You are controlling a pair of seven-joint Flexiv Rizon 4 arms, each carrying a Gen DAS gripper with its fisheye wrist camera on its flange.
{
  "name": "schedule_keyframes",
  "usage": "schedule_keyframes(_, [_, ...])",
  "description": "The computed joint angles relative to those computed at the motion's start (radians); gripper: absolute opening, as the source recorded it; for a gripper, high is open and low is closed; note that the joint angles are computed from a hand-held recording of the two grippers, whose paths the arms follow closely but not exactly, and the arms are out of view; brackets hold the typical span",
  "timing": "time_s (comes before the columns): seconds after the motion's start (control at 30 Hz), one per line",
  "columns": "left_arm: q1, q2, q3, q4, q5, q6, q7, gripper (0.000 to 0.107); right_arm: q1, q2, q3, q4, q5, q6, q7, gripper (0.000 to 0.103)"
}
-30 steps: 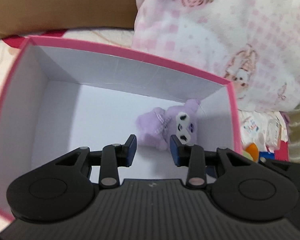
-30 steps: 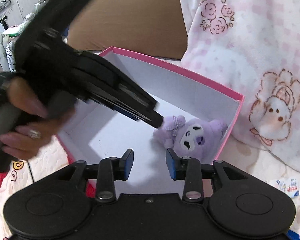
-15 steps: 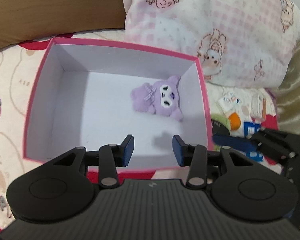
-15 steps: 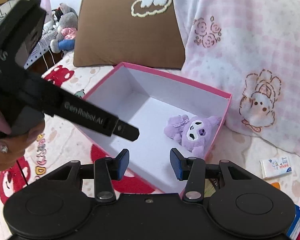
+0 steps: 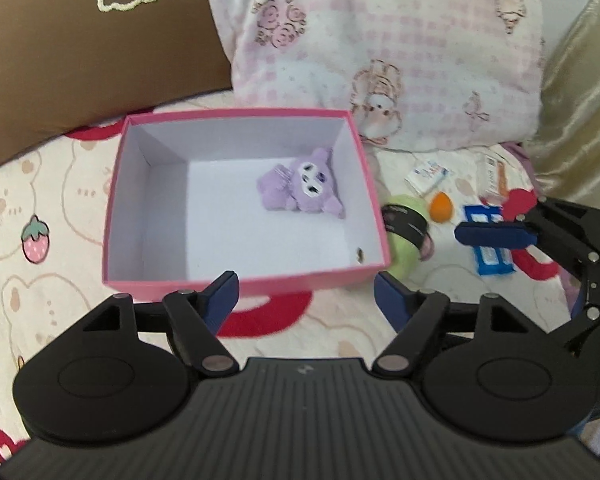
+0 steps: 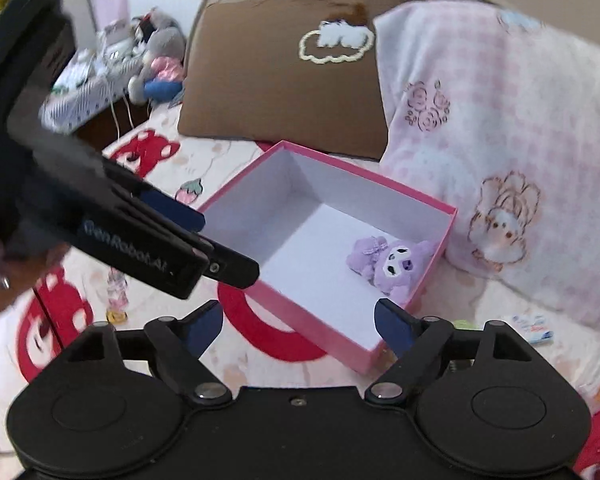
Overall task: Organize objects
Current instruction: 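Open the left tool to release the doll and withdraw, then move the left tool toward the green yarn ball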
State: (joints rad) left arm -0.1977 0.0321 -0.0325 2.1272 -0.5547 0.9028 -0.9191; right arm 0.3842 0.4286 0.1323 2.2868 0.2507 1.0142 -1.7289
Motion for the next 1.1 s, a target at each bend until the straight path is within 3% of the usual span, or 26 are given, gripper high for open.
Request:
schedule_keyframes(0.1, [-0.003,0.040,0.009,0.017,-0.009,-0.045,0.001,0.076,0.002,0.050,-0.001,0.009,0.014,-0.033,0.011,0.088])
schedule_keyframes(0.27, [-0.017,0.106,0.013,0.056,0.055,-0.039,-0.016,0.082,-0.017,0.131,0.022,0.058,-0.023,-0.032,0.030,0.095])
schedule_keyframes(0.5, [-0.036,0.171,0.018,0.083,0.115,-0.084,-0.052,0.087,-0.005,0.239,-0.019,0.091,-0.017,-0.102,0.015,0.095])
schedule_keyframes(0.8, [-0.093,0.227,0.005,0.128,0.122,-0.069,-0.051,0.095,-0.041,0.346,-0.055,0.140,-0.009,-0.159,-0.018,0.095])
schedule_keyframes(1.1, [-0.214,0.189,-0.012,0.201,-0.108,0.081,0.025,0.096,-0.073,0.362,-0.112,0.212,0.031,-0.107,-0.074,0.095])
